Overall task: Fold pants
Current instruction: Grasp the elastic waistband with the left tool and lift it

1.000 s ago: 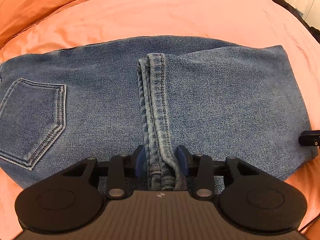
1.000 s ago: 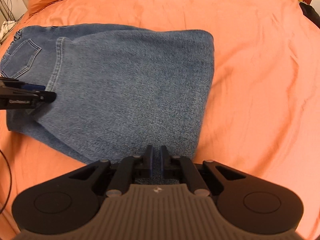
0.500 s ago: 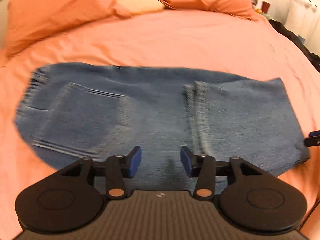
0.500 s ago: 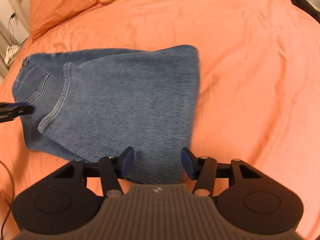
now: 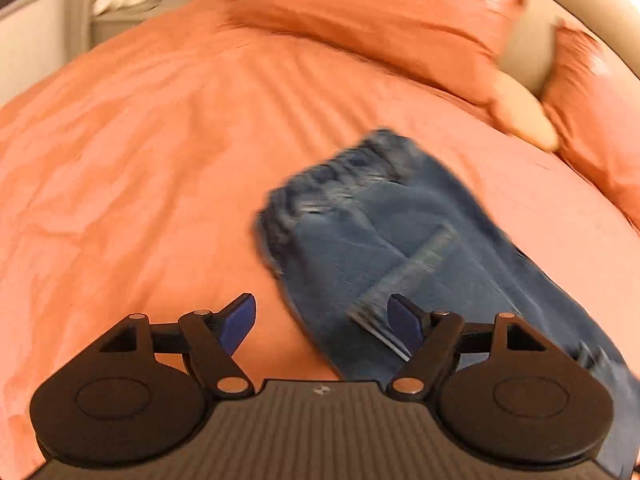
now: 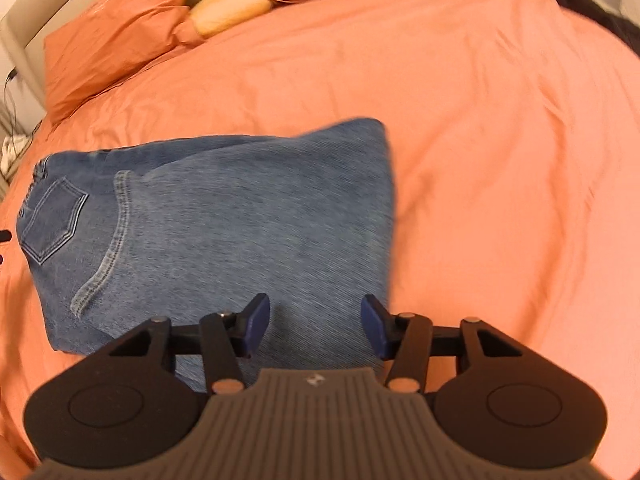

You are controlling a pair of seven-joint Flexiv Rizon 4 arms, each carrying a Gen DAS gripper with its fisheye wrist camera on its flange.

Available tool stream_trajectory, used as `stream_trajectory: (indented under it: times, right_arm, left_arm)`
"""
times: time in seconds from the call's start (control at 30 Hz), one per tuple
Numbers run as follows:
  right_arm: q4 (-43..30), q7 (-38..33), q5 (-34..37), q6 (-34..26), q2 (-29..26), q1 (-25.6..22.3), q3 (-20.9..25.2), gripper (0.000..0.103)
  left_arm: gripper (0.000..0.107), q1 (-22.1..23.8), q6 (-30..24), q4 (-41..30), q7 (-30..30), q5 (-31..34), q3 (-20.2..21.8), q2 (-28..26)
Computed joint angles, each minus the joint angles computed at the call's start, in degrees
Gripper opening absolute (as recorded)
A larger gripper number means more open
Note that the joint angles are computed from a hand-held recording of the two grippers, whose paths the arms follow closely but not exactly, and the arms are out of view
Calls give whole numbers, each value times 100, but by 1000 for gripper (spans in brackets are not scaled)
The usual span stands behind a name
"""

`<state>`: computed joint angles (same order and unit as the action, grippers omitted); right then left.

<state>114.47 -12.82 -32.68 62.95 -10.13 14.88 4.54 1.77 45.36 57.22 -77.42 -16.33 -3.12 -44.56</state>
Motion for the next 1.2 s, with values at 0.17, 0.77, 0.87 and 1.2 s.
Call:
stream_trajectory:
  times: [0.17, 0.77, 0.87, 1.2]
  right_arm:
    - [-694, -929, 199, -41, -522, 112, 93, 36]
    - [-4503, -4871, 1416, -1812, -2929, 707, 111, 30]
    - [-4726, -5103, 1542, -2083, -3030, 755, 68, 29]
    - [-4597, -4844, 1535, -2040, -2984, 919, -146, 29]
  left_arm:
    - [94, 100, -288, -594, -279, -198, -67, -513]
    - [100, 378, -690, -1862, 620, -1068, -728, -1696]
    - [80, 420, -718, -1781, 717, -1213, -812, -1648]
    - [38, 737, -13, -680, 1482, -2322, -1486, -824]
